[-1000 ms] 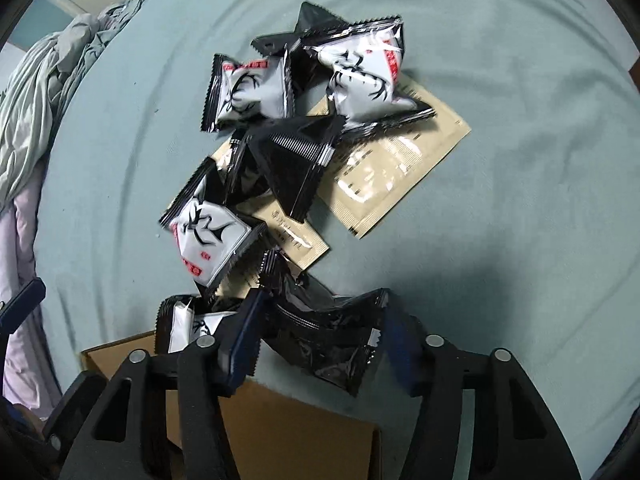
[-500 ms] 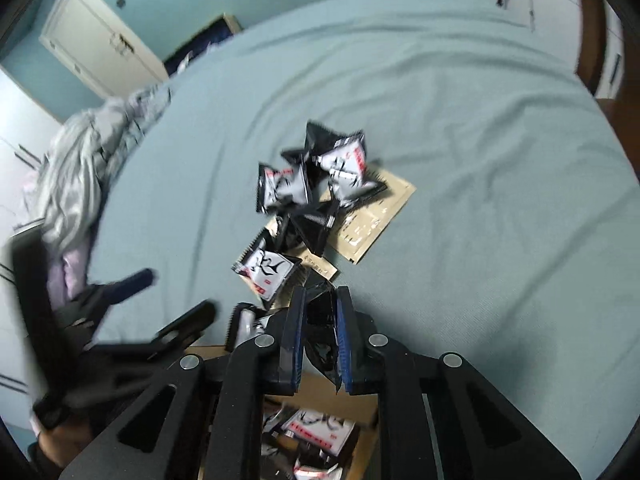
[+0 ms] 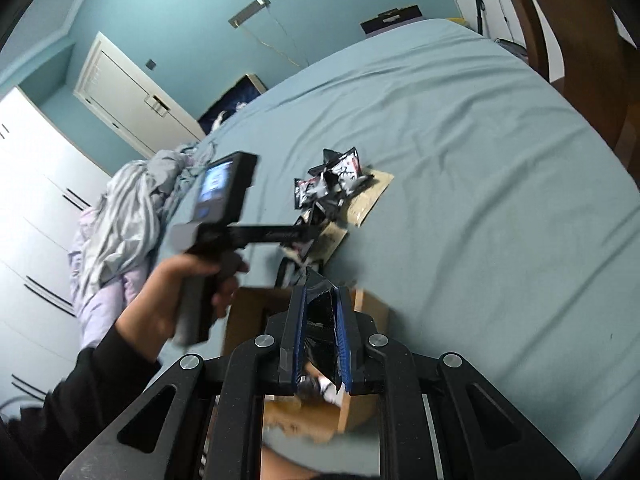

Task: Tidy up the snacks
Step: 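Carry the black packet to the box with the right gripper while the left gripper grasps a white deer packet, then lower both packets into the box and open both grippers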

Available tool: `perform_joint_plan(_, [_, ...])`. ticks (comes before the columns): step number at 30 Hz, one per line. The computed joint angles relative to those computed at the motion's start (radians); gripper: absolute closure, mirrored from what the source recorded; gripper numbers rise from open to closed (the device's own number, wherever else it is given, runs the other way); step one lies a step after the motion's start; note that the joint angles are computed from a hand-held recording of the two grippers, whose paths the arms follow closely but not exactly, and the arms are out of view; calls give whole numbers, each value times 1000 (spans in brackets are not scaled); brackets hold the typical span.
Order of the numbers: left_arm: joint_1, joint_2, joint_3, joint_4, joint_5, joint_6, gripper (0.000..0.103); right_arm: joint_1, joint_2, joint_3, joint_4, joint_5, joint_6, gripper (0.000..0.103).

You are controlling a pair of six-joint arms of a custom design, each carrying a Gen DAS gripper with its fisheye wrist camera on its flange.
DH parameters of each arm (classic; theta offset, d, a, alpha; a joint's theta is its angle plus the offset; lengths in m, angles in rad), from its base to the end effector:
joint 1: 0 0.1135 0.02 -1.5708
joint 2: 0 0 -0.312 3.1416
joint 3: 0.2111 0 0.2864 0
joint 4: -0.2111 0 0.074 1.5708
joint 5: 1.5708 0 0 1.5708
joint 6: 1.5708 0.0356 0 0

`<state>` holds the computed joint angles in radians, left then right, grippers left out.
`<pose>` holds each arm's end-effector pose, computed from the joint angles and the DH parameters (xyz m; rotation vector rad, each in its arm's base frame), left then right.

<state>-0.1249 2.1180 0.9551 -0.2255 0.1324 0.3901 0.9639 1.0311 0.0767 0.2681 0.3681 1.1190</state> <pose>0.3649 -0.0506 0.0392 0.7658 2.8380 -0.1576 0.0981 0.1188 0.1194 0.3796 2.2732 0.7225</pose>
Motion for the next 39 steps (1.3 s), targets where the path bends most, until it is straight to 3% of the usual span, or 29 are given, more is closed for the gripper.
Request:
perform_joint_plan(4, [-7, -3, -15, 19, -2, 7, 63, 22, 36, -40, 55, 8, 73, 91])
perform_joint_plan(5, [-3, -14, -20, 13, 14, 11, 73, 8, 56, -42, 80, -4, 70, 91])
perform_joint_plan(7, [14, -49, -42, 19, 44, -2, 77, -4, 65, -6, 32, 0, 57, 91])
perform_joint_plan(10, [45, -150, -112, 59, 60, 4, 77, 13, 115, 38, 12, 24, 37, 91])
perform_joint_plan(16, [140, -340, -212, 20, 148, 65, 77, 76, 172, 82, 19, 87, 12, 91])
perform_joint_plan(24, [230, -628, -372, -114, 242, 269, 77, 128, 212, 92, 39, 151, 8, 91])
perform_joint_plan(29, [201, -716, -471, -127, 219, 313, 76, 132, 248, 107, 57, 156, -28, 91])
perform_joint_plan(32, [189, -747, -524, -140, 217, 373, 73, 139, 262, 113, 70, 160, -47, 91])
perform_joint_plan(33, [188, -744, -536, -144, 224, 404, 65, 141, 271, 117, 70, 158, -49, 91])
perform_joint_plan(34, [173, -736, -549, -141, 216, 425, 58, 139, 282, 120, 74, 151, -55, 91])
perform_joint_plan(35, [158, -735, -561, -119, 200, 416, 37, 137, 292, 126, 73, 148, -59, 91])
perform_joint_plan(36, [141, -741, -578, -78, 175, 393, 23, 131, 300, 133, 66, 144, -63, 91])
perform_joint_plan(39, [129, -749, -590, -8, 126, 341, 21, 127, 310, 149, 51, 141, -75, 91])
